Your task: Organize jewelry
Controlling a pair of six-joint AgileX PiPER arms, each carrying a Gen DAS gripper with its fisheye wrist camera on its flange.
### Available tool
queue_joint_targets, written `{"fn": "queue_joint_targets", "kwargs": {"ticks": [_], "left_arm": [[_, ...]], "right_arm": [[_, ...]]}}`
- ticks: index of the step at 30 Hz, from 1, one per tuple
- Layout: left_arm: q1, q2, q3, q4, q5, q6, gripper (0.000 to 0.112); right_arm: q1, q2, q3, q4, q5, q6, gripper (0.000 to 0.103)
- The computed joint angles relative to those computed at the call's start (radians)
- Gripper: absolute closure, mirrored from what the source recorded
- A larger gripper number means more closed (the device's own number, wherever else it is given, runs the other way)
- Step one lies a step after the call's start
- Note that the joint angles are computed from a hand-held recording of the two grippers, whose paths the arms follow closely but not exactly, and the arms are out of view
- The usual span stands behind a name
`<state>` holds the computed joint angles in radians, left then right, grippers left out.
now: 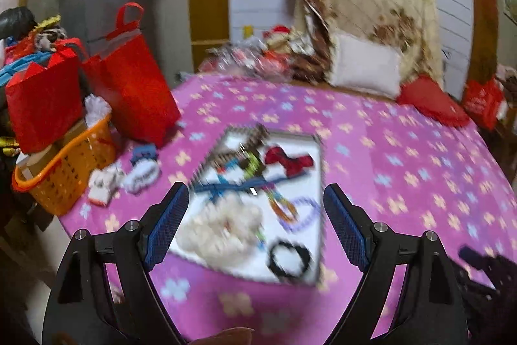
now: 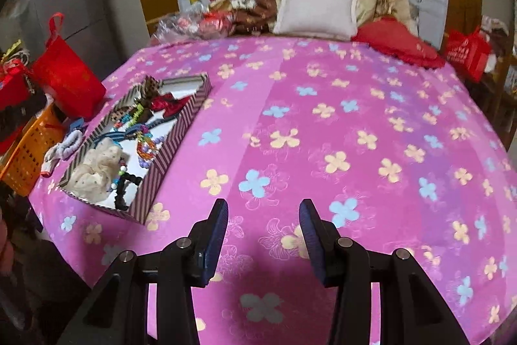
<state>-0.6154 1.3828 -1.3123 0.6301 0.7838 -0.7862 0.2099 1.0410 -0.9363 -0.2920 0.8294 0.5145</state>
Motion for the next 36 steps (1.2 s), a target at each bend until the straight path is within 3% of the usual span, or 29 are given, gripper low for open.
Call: {"fn": "queue_joint_targets", "kwargs": {"ticks": [7, 11, 24, 36], "left_arm": [[-0.168, -0.045, 0.010, -0.001, 0.177, -0.053, 0.027], [-0.213, -0.055, 0.016, 0.008, 0.226, -0.063, 0.027], [-0.235, -0.136, 0.099, 0.017, 0.243, -0.072, 0.027], [-0.183, -0.134, 0.127, -0.041, 0.218, -0.035, 0.027]], "right_arm": [[0.109, -0.105, 0.030, -0.134, 0.090, 0.139, 0.059], [0.156, -0.139, 0.032, -0.180, 0.152, 0.196, 0.059], [0.437, -0.113, 0.005, -0.352, 0.322, 0.406, 0.059], [0.486, -0.065, 0.017, -0.354, 0.323, 0.427, 0.059]]}}
